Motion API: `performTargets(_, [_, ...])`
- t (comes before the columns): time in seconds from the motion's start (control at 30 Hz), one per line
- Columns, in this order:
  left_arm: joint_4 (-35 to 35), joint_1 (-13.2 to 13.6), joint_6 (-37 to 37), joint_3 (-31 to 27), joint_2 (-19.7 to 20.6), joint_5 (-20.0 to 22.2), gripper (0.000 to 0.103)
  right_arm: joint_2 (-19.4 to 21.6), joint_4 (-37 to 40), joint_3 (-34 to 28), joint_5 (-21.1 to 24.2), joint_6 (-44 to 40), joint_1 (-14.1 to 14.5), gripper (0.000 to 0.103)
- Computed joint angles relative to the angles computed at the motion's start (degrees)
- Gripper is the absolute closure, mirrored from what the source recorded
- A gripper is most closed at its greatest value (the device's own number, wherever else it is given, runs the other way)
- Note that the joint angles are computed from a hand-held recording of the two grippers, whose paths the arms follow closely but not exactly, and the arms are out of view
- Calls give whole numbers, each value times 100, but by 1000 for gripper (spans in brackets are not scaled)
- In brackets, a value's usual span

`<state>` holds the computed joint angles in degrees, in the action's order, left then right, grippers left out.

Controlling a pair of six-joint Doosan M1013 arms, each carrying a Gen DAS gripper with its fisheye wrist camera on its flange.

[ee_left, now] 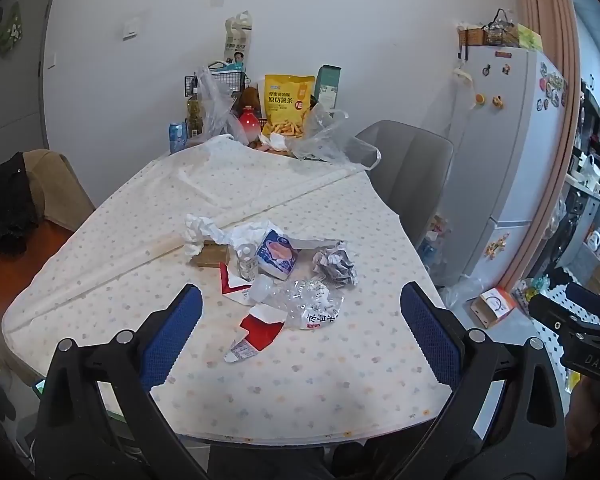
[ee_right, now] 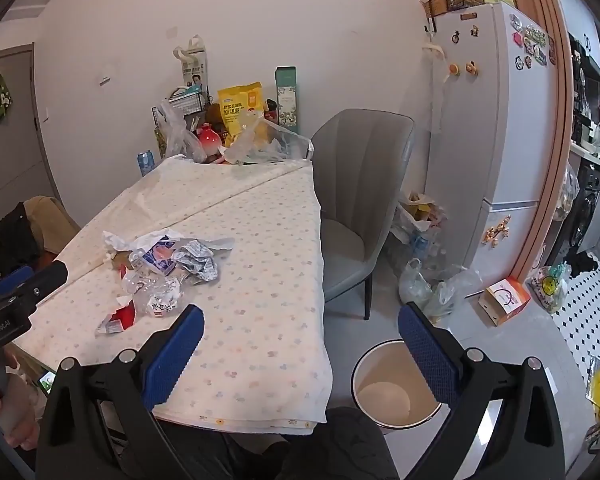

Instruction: Collect trash

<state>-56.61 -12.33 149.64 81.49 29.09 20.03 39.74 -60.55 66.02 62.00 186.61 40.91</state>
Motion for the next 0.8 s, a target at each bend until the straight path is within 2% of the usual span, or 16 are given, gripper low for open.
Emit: performTargets(0.8, [200,20,-238,-128,80,133,5,-4,-3,8,-30,96,-7,8])
